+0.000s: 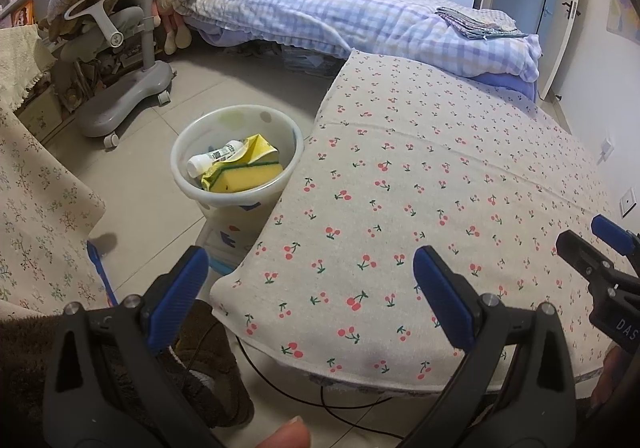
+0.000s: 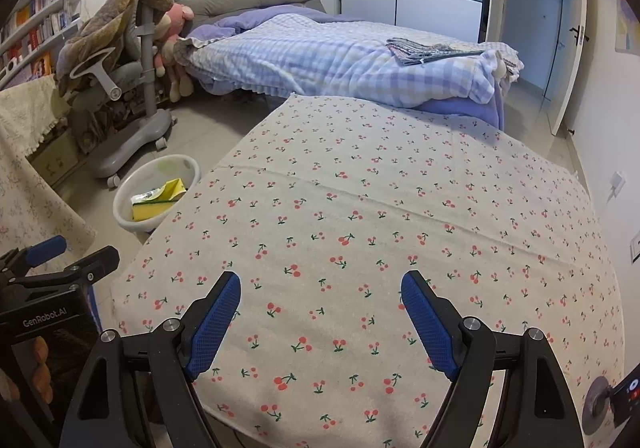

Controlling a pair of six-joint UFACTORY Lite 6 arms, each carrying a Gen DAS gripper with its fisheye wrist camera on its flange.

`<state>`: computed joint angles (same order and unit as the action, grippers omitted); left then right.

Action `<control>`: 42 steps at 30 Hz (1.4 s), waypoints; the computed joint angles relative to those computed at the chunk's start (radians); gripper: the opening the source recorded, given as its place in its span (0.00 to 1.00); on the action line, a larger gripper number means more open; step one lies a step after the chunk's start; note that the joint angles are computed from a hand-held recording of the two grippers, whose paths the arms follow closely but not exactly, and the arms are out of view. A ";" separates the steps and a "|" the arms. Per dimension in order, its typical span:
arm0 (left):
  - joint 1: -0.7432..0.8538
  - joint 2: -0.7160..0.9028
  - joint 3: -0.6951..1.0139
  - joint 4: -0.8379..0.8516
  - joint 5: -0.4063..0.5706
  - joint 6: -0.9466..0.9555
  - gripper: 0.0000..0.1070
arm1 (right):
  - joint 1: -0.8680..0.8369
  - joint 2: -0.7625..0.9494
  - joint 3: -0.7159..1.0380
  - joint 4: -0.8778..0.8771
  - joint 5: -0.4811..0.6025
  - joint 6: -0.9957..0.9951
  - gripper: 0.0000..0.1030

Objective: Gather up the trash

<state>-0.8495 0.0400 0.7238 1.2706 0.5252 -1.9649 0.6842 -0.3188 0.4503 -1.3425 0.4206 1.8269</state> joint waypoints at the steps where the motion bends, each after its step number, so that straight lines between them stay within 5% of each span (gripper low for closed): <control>1: 0.001 0.000 0.000 0.002 0.000 -0.002 0.95 | -0.001 0.000 0.000 -0.001 -0.002 0.002 0.82; 42: 0.018 -0.012 0.005 -0.019 -0.007 0.031 0.95 | -0.018 0.019 0.002 -0.004 -0.034 0.026 0.82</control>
<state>-0.8312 0.0282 0.7293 1.2514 0.5180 -1.9336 0.6664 -0.3002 0.4520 -1.3463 0.3863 1.8526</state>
